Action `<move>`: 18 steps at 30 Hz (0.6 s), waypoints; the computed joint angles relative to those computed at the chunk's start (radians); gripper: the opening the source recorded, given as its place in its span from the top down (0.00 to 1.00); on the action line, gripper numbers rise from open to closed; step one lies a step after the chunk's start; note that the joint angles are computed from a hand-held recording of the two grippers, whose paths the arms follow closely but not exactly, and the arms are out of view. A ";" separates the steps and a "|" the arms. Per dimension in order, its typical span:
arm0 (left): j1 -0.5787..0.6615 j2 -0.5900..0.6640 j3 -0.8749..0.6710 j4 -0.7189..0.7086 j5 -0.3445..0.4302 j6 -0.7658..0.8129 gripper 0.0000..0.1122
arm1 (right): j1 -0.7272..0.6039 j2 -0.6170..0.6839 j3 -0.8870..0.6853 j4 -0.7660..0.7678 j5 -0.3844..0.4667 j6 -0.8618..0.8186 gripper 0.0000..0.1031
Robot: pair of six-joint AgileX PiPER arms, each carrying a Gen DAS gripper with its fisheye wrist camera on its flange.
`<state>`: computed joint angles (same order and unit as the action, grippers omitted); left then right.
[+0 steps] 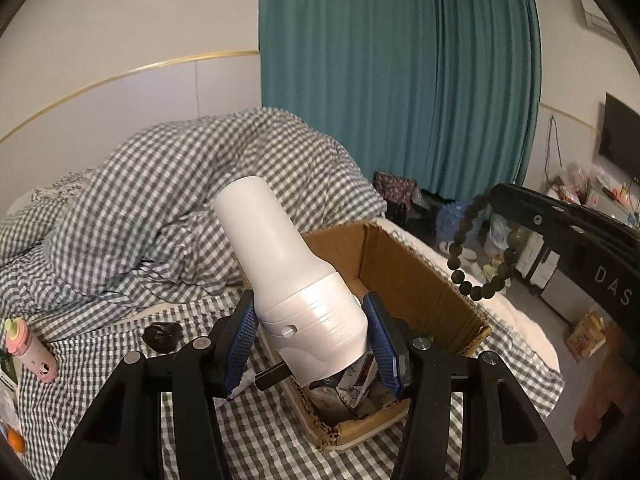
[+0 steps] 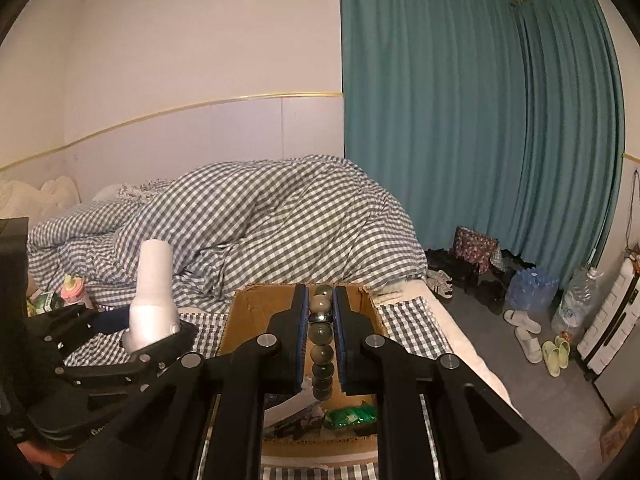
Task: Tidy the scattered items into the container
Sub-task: 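Carry the white bottle and bracelet over the cardboard box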
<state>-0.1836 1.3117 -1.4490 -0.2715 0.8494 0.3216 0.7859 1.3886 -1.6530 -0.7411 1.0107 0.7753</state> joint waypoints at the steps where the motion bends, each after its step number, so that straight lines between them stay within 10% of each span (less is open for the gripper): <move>1: -0.011 0.013 0.000 0.010 -0.007 -0.006 0.52 | -0.024 0.006 0.011 0.021 -0.021 -0.009 0.89; 15: -0.100 0.147 0.000 0.093 -0.073 -0.083 0.52 | -0.199 0.049 0.187 0.178 -0.211 -0.060 0.88; 18: -0.108 0.174 -0.013 0.102 -0.074 -0.068 0.52 | -0.189 0.040 0.217 0.114 -0.231 -0.009 0.65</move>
<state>-0.2918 1.4859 -1.4620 -0.1697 0.7754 0.2532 0.5965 1.4287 -1.4361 -0.6267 0.7796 0.7658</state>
